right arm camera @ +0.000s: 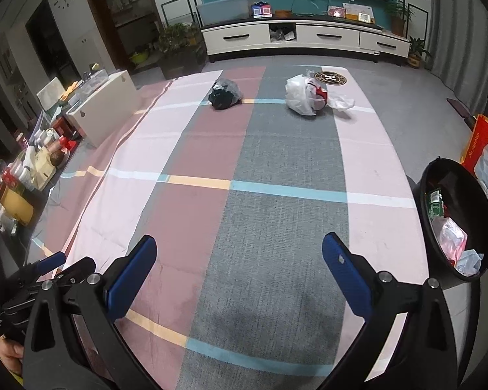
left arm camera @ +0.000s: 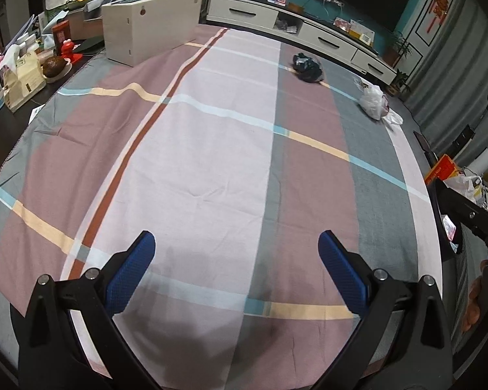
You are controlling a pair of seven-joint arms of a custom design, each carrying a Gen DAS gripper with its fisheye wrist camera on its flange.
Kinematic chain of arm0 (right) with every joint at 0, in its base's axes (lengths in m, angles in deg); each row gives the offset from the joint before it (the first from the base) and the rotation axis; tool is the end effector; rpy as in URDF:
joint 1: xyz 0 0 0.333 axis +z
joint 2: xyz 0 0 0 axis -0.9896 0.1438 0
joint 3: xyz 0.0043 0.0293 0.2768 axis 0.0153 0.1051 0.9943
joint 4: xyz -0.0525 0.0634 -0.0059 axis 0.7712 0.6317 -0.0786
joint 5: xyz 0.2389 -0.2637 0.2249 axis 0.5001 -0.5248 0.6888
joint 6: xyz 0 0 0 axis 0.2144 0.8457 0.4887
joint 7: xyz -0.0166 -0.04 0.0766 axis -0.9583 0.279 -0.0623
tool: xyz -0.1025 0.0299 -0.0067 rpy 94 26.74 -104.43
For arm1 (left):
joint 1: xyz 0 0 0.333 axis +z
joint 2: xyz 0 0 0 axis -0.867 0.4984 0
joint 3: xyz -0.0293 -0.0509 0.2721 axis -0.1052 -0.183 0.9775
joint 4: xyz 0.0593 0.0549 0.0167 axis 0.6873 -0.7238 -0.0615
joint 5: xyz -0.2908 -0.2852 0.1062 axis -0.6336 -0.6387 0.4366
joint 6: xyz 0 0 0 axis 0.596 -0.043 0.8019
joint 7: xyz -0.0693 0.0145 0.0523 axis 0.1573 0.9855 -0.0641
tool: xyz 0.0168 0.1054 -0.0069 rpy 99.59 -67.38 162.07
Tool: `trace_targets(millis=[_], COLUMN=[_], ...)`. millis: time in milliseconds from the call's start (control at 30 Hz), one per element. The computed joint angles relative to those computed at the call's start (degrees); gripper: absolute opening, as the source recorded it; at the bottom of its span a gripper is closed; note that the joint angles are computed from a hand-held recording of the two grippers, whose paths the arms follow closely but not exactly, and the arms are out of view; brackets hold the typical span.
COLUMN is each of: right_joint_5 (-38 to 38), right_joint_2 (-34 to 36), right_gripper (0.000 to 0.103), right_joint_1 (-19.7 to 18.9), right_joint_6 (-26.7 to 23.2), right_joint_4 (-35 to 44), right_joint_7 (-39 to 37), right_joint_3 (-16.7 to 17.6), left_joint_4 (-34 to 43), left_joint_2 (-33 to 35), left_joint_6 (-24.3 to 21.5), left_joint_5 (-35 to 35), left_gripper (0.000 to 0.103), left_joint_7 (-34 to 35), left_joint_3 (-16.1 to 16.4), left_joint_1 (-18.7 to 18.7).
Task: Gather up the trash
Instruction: 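Move both open grippers back over the black and white plastic bags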
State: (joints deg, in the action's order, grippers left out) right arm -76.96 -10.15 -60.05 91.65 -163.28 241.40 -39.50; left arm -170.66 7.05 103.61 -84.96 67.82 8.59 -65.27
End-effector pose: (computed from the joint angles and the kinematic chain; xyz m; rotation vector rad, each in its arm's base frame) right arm 0.5290 0.3052 0.5146 -1.5172 2.0521 -0.5364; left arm 0.5837 -0.1391 0.4846 -1.8059 2.1864 -0.8127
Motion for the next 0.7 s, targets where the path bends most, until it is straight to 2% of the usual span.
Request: trace_targets(millis=[200,333,567,700], right_joint_5=[0.34,-0.41,-1.86,-5.72], right_joint_2=[1.74,2.58,3.57,4.04], right_gripper=[0.100,0.100,0.100,0.100], right_joint_1=[-0.23,-0.52,-1.03,-1.24], right_joint_6=[0.59,1.03,1.32,-0.08], right_joint_4=[1.70,2.81,3.46,4.40], right_joint_7=[0.36,2.20,5.24,9.12], right_joint_3=[-0.51,-0.97,-1.59,-1.90], left_joint_4=[-0.44,1.51,6.94,12.18], left_joint_2=[-0.71,0.95,5.31,8.89], left_joint_6=[4.56,5.26,8.56,8.71], left_joint_5=[0.91,1.33,1.74,2.34], left_gripper=[0.100,0.100,0.100,0.100], left_joint_7=[-0.87,-1.31,-1.92,-1.86], left_joint_3=[-0.24,-0.37,-0.68,-0.94], left_joint_1=[-0.12,-0.32,-0.66,-0.91])
